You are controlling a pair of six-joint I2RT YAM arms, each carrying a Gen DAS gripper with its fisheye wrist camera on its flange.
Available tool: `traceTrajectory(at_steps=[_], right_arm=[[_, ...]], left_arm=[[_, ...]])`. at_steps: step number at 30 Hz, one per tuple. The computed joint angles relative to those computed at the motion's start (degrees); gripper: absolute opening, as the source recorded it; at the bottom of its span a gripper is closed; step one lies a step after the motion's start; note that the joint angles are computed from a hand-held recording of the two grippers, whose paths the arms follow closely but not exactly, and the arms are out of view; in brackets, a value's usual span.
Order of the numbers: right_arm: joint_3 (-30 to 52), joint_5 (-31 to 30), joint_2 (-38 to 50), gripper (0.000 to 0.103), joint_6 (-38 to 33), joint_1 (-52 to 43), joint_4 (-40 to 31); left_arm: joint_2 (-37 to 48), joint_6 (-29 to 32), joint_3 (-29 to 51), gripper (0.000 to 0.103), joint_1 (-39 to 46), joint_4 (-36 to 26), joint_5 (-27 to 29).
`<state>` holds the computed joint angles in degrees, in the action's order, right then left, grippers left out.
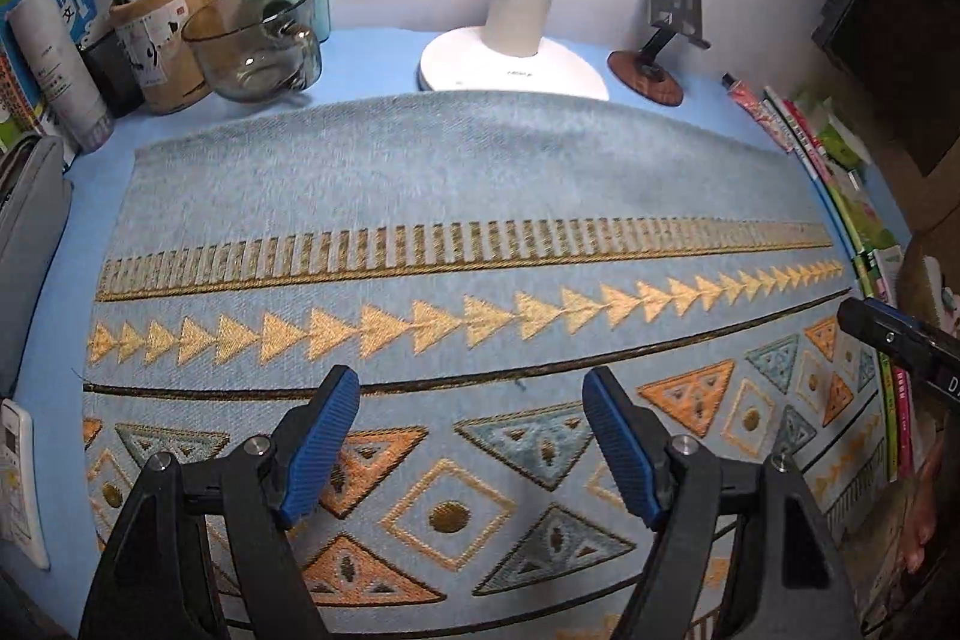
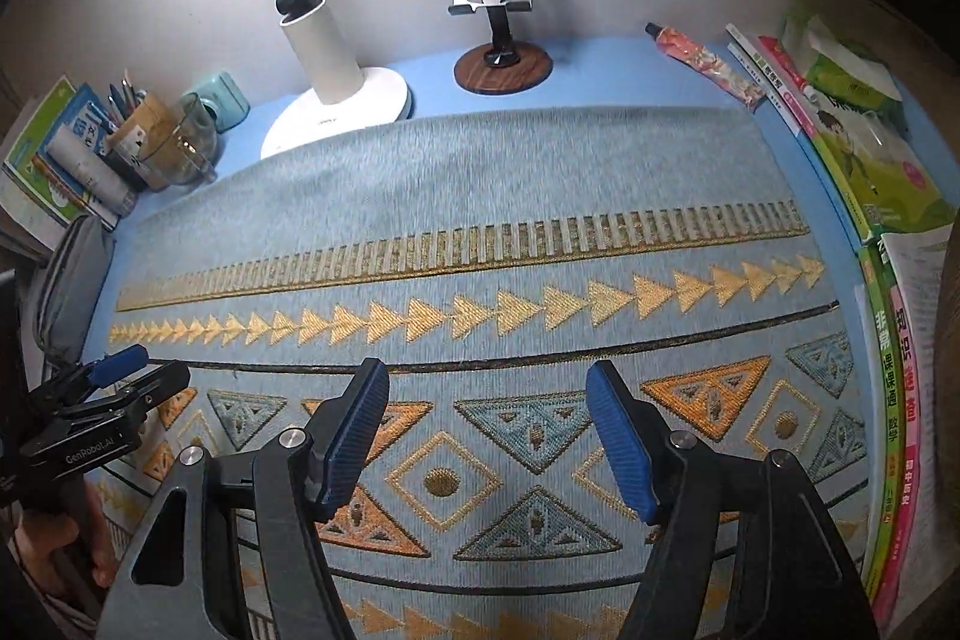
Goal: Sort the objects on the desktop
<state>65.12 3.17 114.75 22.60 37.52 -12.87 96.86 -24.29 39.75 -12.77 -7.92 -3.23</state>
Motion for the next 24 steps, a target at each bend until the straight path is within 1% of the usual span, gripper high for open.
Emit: traceTrajectory(at_steps=[2, 5, 9, 12, 13, 14, 16, 17, 18, 19, 21, 23, 24], right_arm=[[-0.8, 2.5, 1.5, 0.068, 0.1, 0.5, 2.5], [-1.4, 6.9, 3.6, 0.068, -1.0, 1.4, 5.4], [-3.2, 9.8, 5.5, 0.068, -2.5, 1.6, 9.3], [-5.7, 10.5, 6.2, 0.069, -3.9, 1.5, 13.8], [-6.2, 10.0, 6.8, 0.071, -4.6, 1.3, 15.0], [-6.2, 8.7, 7.6, 0.079, -5.2, 1.1, 15.9], [-4.5, 4.0, 10.3, 0.091, -6.6, 0.3, 15.3], [-5.7, 5.3, 10.3, 0.098, -8.3, 1.0, 18.2], [-4.7, 5.5, 11.2, 0.103, -8.8, 1.5, 17.1], [-6.1, 6.0, 10.8, 0.103, -8.4, 1.7, 19.9], [-6.8, 7.2, 10.6, 0.103, -7.1, 2.2, 21.4], [-8.4, 9.1, 10.5, 0.103, -5.5, 3.1, 24.9], [-8.5, 9.6, 10.4, 0.103, -5.4, 3.3, 24.9]], left_arm=[[1.5, 0.7, -1.3, 0.075, 0.7, 3.0, 0.1], [2.2, -0.2, -3.8, 0.075, 0.5, 8.5, -1.5], [6.1, -1.3, -4.2, 0.075, -1.5, 14.1, -3.8], [9.7, -1.9, -3.0, 0.075, -3.1, 15.8, -5.4], [10.7, -2.2, -2.7, 0.076, -3.9, 16.2, -6.9], [11.2, -2.2, -2.9, 0.076, -4.8, 17.3, -8.7], [12.5, -1.1, -2.6, 0.084, -6.2, 18.1, -10.5], [12.9, -0.7, -2.6, 0.086, -7.0, 18.8, -11.6], [13.4, -0.9, -3.0, 0.094, -7.5, 19.9, -13.3], [14.1, -1.9, -2.7, 0.103, -7.6, 19.7, -14.9], [14.1, -3.1, -4.6, 0.103, -6.4, 23.5, -13.4], [14.1, -3.2, -4.5, 0.103, -6.5, 23.2, -13.8], [14.1, -3.4, -4.6, 0.103, -6.6, 23.3, -13.9]])
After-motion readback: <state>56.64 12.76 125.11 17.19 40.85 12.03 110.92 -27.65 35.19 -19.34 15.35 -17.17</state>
